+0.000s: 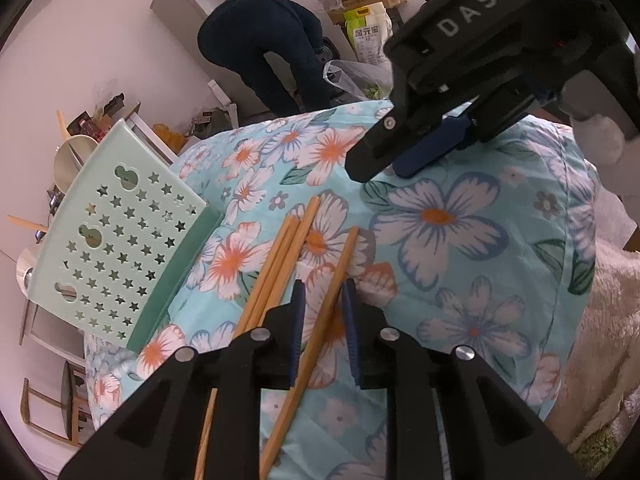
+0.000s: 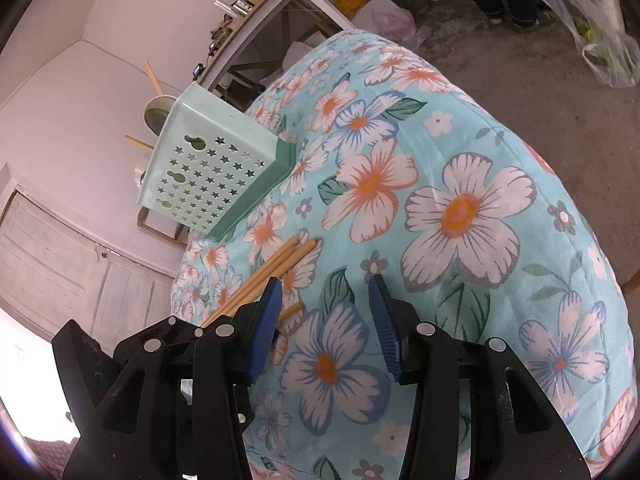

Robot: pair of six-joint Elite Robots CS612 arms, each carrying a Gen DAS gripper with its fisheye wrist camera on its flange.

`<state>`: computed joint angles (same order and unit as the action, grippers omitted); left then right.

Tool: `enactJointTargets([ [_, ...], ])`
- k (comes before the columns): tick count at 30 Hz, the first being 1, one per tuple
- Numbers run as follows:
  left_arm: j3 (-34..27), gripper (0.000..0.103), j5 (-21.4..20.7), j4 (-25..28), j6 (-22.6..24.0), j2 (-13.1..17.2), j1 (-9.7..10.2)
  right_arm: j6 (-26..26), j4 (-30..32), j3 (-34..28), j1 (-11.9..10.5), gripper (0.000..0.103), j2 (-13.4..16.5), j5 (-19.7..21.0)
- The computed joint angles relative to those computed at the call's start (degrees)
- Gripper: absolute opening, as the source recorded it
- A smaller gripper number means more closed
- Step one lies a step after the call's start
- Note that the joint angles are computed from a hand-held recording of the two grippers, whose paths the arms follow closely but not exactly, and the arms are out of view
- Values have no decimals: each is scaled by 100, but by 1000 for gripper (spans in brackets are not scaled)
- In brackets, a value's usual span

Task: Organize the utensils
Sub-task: 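Grasp a wooden chopstick with the left tool and lift it upright, then grasp the remaining chopsticks with the right tool while the left tool holds its chopstick upright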

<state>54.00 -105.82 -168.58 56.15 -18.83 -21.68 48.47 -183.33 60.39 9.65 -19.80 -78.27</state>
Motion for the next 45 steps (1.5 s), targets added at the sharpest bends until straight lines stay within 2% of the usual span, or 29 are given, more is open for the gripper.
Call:
enactJointTargets([
  [9, -376, 18, -59, 465, -162, 138, -21, 6, -5, 2, 0, 44, 2, -2],
  [11, -459, 13, -130, 578, -190, 168, -13, 15, -9, 0, -1, 44, 3, 4],
  [16, -436, 12, -175, 383, -271, 180, -3, 39, -16, -8, 4, 44, 10, 5],
  [23, -489, 8, -243, -23, -660, 175, 56, 89, -24, -10, 2, 44, 8, 10],
  [28, -517, 6, -303, -427, -1137, 146, 135, 124, -27, 3, 6, 46, -15, 8],
  [40, -589, 6, -351, -1328, -2875, 68, 458, 68, 127, -301, 98, 46, 46, 107],
  [45, -642, 6, -441, -1382, -3485, 48, 615, 97, 343, -576, 146, 46, 142, 198],
])
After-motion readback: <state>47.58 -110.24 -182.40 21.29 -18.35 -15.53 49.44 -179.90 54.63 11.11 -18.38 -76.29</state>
